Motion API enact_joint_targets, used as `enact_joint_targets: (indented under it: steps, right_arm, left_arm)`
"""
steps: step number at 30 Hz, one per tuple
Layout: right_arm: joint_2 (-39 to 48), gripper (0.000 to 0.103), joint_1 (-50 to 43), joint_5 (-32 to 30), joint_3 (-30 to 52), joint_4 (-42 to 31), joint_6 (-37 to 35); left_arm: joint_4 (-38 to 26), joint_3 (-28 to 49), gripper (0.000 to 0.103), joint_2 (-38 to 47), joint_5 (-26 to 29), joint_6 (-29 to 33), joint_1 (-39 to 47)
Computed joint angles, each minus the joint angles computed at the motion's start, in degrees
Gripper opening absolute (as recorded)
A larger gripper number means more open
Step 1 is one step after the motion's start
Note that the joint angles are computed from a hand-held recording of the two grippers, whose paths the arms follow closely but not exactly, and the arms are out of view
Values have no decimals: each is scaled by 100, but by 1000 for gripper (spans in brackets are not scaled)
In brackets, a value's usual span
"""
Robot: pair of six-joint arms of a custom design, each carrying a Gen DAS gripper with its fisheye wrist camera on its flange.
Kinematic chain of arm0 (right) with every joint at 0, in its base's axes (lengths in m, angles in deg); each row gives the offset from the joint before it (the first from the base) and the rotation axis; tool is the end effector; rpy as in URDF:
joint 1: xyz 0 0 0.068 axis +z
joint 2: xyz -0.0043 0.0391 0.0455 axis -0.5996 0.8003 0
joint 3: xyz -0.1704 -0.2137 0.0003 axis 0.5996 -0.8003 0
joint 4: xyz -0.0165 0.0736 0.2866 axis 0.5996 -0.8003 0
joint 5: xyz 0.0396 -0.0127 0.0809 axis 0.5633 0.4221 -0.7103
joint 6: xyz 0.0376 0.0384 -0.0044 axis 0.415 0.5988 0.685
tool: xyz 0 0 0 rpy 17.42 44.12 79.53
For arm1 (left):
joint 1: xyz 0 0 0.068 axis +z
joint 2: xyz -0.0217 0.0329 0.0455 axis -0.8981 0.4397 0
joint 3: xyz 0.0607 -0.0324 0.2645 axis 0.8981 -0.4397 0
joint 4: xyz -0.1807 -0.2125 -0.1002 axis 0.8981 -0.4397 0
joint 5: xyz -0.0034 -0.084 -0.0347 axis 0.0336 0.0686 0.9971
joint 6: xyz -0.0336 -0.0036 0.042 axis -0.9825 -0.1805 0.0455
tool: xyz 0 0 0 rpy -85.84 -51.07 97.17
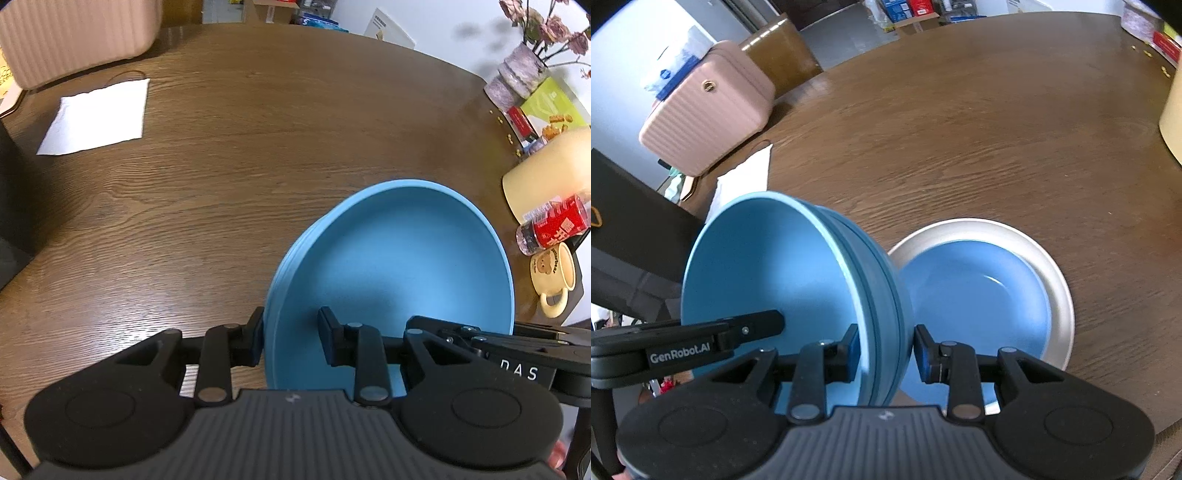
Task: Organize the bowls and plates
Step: 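Lower the bowl stack with both grippers onto the white plate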
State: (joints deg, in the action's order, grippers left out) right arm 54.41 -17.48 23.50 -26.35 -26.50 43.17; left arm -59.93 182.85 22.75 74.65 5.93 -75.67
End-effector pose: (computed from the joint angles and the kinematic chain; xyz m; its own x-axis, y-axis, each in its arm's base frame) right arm 0.1950 0.0618 0.2475 -0.4809 0.8297 -0.2836 0.7291 0.5580 0.3963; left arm 0.4078 -0.0978 0.2539 -0.5833 0.7494 -0.3133 0.8120 0.5467 -0.2042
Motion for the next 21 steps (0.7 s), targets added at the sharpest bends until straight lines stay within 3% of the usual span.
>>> enact_joint_targets:
  steps: [10,21]
  right_arm:
    - [-732,30,-218,-95,-467,-373,127]
    - [-1287,29,-883,-459,-846,-601,-284]
  left_arm:
    - [226,-537,30,-288,-128,-139,-441]
    - [440,-890,30,-412,-266,-415,-859]
